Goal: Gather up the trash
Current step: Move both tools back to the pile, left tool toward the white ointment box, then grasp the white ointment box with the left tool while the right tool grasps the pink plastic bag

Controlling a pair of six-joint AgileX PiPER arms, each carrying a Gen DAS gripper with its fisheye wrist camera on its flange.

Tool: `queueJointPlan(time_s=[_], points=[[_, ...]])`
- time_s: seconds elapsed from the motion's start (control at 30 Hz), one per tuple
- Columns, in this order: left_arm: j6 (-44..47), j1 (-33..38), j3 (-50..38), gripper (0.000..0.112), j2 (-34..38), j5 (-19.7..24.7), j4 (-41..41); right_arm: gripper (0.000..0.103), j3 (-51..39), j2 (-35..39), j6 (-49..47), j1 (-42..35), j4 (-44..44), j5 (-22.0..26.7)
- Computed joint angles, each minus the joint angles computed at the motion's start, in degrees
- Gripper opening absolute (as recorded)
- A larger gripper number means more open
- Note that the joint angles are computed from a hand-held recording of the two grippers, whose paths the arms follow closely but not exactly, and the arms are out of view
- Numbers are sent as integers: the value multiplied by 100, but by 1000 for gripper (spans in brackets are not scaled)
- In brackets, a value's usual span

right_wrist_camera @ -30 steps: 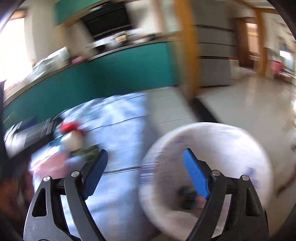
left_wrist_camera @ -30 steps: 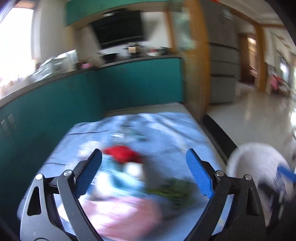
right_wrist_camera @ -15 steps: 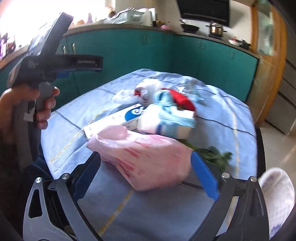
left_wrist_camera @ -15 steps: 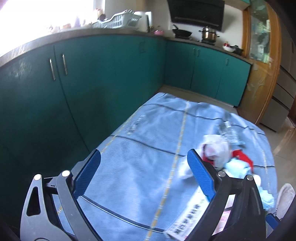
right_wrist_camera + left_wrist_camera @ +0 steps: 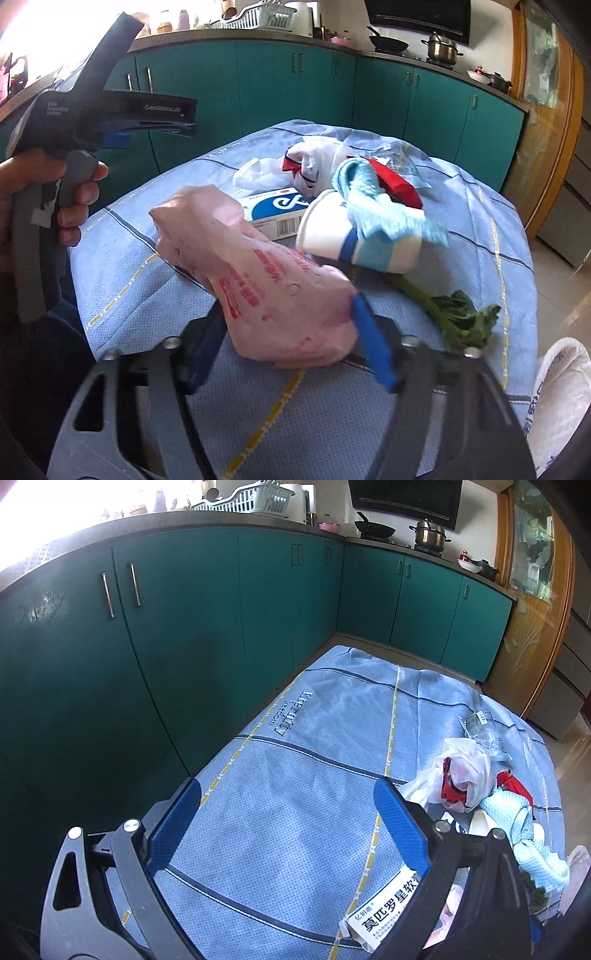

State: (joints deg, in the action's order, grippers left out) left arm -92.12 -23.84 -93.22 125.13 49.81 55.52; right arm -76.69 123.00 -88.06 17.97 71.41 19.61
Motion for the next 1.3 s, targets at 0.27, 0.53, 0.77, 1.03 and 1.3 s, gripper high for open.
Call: queueJointPlan(time_s=[0.27,0.53,0.77,1.03,1.3], points=[[84,44,-61,94,68,20,-39,53,517,-359,-817,-373,686,232],[337,135,-56,94,100,-190,-205,53,928,-732,-682,-1131,705,155],[2658,62,-534,95,431,-1002,-1530,80,960,-715,-716,-1205,670,268],[4013,-149,-1262,95,950,-641,-2275,87,548,-371,-80,-780,67,62],[4443,-131,-1396,95,1123,-547,-2634,84,614,-368,-498,-720,427,333]])
